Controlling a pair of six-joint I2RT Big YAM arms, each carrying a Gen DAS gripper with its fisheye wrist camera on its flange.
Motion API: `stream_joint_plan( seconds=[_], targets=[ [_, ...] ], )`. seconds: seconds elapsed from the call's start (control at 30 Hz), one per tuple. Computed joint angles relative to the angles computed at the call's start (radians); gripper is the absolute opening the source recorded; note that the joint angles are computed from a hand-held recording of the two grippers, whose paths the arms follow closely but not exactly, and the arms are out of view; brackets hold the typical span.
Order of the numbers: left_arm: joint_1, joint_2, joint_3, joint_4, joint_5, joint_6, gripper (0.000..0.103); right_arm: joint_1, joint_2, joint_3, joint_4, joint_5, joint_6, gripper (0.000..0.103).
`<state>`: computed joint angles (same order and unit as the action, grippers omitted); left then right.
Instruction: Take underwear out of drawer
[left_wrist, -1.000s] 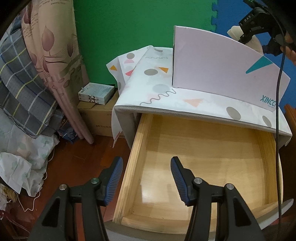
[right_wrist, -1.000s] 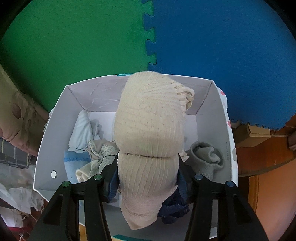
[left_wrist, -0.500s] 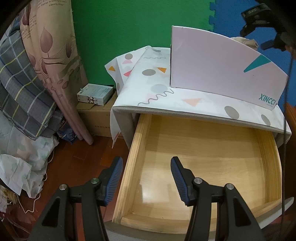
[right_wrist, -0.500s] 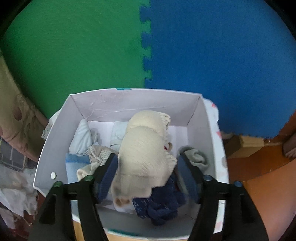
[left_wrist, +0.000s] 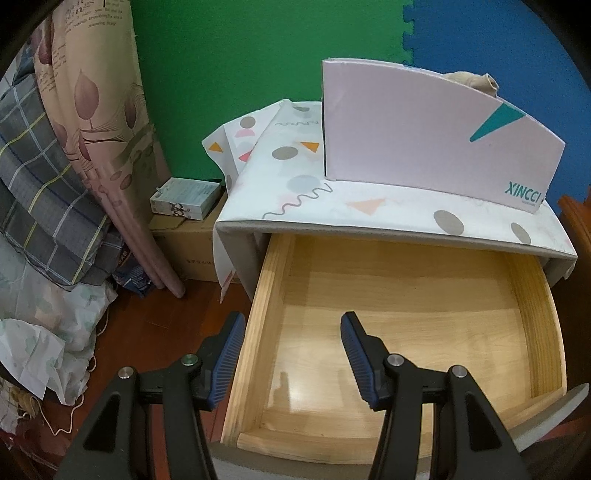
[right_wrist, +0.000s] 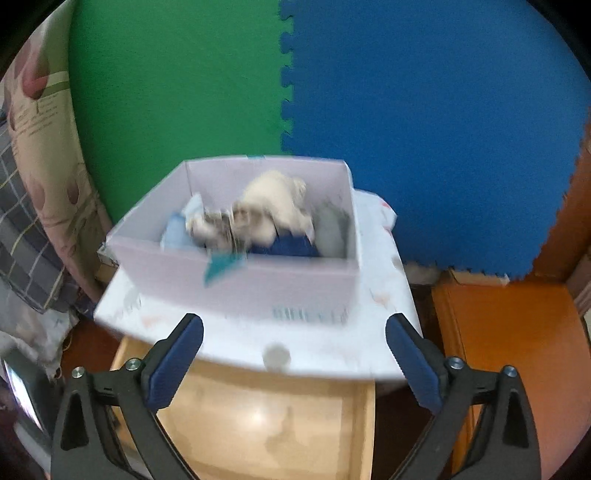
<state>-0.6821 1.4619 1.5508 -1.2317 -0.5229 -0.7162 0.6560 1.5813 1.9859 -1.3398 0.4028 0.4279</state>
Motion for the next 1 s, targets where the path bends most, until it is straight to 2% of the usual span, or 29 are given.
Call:
stream_joint_plan(
  seconds=[0.1,0.17,0.37,0.47,0.67,1.0],
  targets=[
    [-0.001,-0.004,-0.004,0.008,0.001,-0.009,0.055,0.031,-0.117,-0.206,0.049,0.038,0.092,0.099],
    [-0.002,-0.004,-0.002,0.009,0.004,-0.007,0.055,0.044,-0.153,-0.283,0.063,0.067,0.118,0.099],
    [-0.014,-0.026,-0.017,0.007,0.041,-0.021,0.055,0.060,-0.212,-0.416,0.096,0.002,0.156,0.099],
    [-0.038,-0.050,-0.033,0.018,0.027,-0.027,0.055,0.064,-0.217,-0.443,0.108,-0.047,0.160,0.100],
    [-0.086,-0.053,-0.031,0.015,0.014,-0.003,0.055,0.071,-0.230,-0.479,0.140,-0.079,0.174,0.100],
    [-0.104,-0.041,-0.020,0.002,-0.005,0.000,0.055,0.080,-0.232,-0.486,0.132,-0.072,0.200,0.100]
  ],
)
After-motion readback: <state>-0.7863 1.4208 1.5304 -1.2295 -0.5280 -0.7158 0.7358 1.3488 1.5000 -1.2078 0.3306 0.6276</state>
